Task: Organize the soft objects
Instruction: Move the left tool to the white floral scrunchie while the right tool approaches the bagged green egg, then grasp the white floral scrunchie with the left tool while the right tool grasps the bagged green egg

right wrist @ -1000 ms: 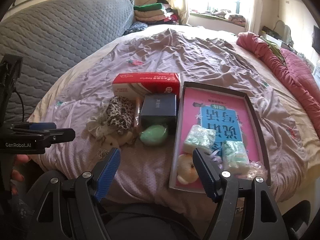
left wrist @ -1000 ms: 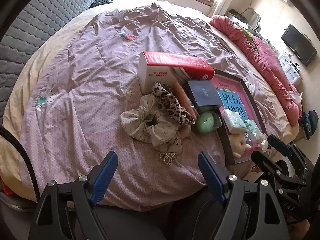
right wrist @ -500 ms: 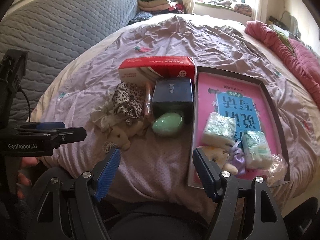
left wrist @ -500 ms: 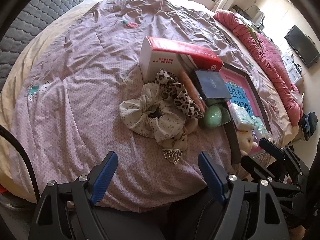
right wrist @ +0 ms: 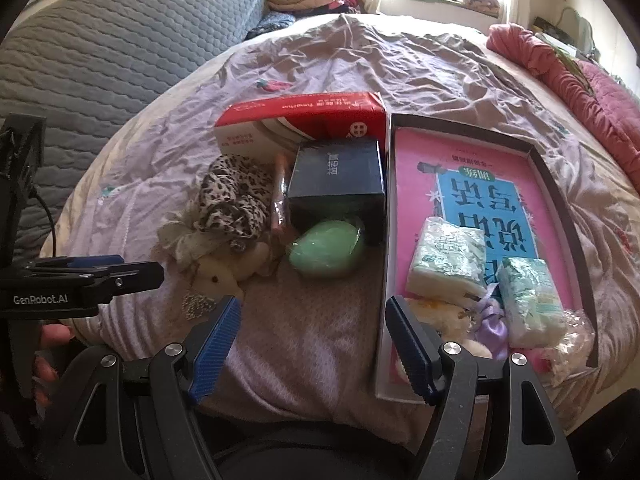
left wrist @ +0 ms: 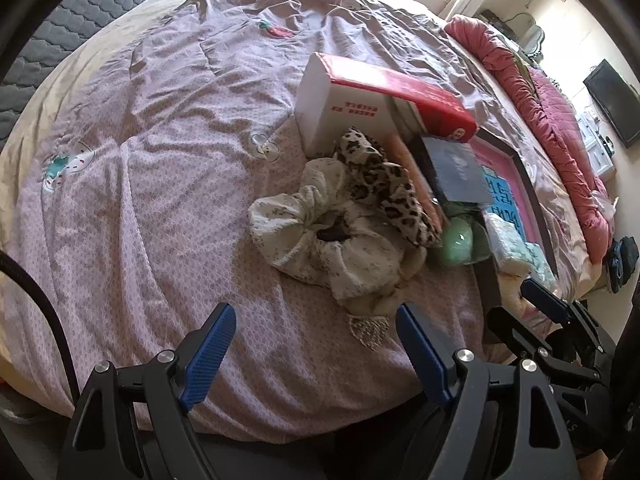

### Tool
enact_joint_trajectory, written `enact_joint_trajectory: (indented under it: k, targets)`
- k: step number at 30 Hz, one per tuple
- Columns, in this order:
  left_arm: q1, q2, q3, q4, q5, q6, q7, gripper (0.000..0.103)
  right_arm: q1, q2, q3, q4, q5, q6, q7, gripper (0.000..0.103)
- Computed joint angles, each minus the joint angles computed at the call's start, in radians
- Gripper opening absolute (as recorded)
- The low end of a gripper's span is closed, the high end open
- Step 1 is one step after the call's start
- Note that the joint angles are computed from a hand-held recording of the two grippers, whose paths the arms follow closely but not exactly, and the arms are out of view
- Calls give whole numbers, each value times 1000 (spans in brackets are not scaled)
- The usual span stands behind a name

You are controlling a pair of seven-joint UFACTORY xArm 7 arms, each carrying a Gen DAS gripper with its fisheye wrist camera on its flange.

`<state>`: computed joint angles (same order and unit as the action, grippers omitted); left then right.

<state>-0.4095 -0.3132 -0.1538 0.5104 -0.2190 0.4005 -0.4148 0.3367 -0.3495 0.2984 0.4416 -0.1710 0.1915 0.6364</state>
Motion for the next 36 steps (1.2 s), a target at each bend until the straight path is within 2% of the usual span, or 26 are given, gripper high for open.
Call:
enact_joint_trajectory:
  k: [5, 7, 10, 13, 18, 24, 27, 30, 34, 36]
  targets:
    - [18, 58, 9, 26, 5, -21, 7, 82, -81, 61, 53, 40, -96, -4, 47, 76]
    - [47, 80, -7, 40, 54, -17, -26, 82, -108, 87, 70, 62, -150, 0, 75, 76]
    - [57, 107, 0, 57, 66, -24, -22, 82, -139, 117, 91, 86, -244, -4, 130, 76]
    - [65, 133, 3, 76, 70, -29, -18, 82, -121, 146, 67, 103, -273, -2, 144, 76]
    - [92, 190, -6, 114, 136, -38, -44, 82, -103, 175, 36, 120, -320, -1, 172, 76]
    - [108, 252, -3, 160, 192, -33, -61, 82, -108, 208, 23, 143, -414, 8, 246, 76]
    - [110, 278, 1, 179, 194, -38, -53, 82, -107, 233, 20, 168, -499, 27, 296, 76]
    - [111, 297, 7, 187, 153, -52, -22, 82, -95, 266, 11, 208, -622, 65, 371, 76]
    - [113, 313, 7, 184, 112, -83, 2, 81, -57, 301, -18, 249, -751, 112, 445, 76]
    - [113, 319, 7, 186, 133, -92, -7, 80, -33, 314, -36, 264, -799, 135, 468, 76]
